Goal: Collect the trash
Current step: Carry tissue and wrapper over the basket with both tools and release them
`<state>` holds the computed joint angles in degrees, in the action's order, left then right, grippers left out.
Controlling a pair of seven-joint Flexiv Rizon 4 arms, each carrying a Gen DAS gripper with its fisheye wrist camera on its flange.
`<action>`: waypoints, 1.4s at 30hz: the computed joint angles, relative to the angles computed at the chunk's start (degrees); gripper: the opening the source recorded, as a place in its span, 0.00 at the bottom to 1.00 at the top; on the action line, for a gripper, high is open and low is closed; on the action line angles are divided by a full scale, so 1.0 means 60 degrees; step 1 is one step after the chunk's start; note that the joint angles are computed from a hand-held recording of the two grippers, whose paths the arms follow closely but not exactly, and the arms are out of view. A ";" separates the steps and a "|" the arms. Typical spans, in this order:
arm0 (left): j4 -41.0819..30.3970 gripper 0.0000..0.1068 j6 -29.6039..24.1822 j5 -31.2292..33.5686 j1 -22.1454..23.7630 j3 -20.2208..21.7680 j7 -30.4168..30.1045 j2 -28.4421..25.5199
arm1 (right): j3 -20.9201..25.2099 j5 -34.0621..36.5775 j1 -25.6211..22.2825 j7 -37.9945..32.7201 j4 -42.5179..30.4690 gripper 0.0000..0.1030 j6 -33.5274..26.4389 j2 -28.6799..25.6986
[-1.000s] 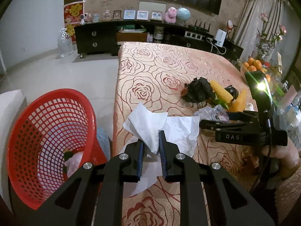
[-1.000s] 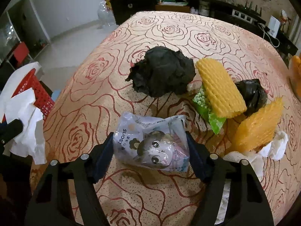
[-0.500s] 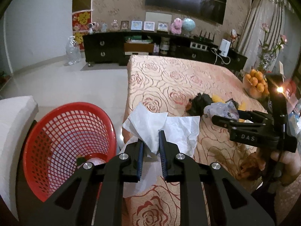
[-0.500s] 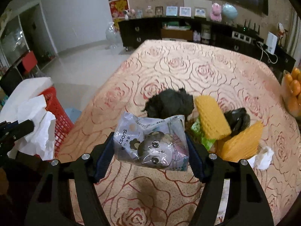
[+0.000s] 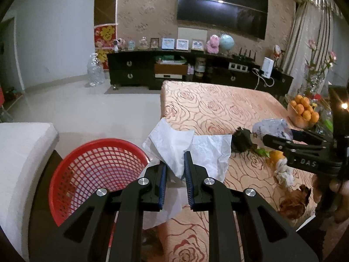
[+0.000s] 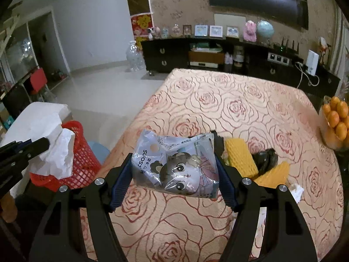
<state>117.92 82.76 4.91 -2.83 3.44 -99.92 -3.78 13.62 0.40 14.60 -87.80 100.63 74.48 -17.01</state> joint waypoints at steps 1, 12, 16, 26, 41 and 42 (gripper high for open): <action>-0.0008 0.14 -0.0009 0.0075 0.0013 0.0044 -0.0055 0.0043 | -0.0011 -0.0035 0.0040 0.0031 -0.0024 0.66 0.0023 0.0025; 0.0129 0.14 -0.0424 0.0932 0.0587 0.0251 -0.0714 0.0683 | 0.0131 -0.0292 0.0477 0.0031 -0.0303 0.66 0.0018 0.0123; 0.0341 0.14 -0.0495 0.0923 0.0895 0.0274 -0.0803 0.0906 | 0.0238 -0.0305 0.0649 -0.0063 -0.0464 0.66 -0.0079 0.0025; 0.0604 0.14 -0.0639 0.0961 0.1438 0.0239 -0.0997 0.1154 | 0.0712 -0.0016 0.1046 -0.0809 -0.1096 0.66 -0.0568 -0.0280; 0.0940 0.14 -0.1002 0.0767 0.1767 0.0331 -0.1127 0.1252 | 0.1009 0.0766 0.1620 -0.1694 -0.2050 0.66 -0.1579 -0.0803; 0.0935 0.14 -0.1032 0.0773 0.1784 0.0330 -0.1146 0.1233 | 0.1026 0.0812 0.1642 -0.1728 -0.2140 0.66 -0.1661 -0.0852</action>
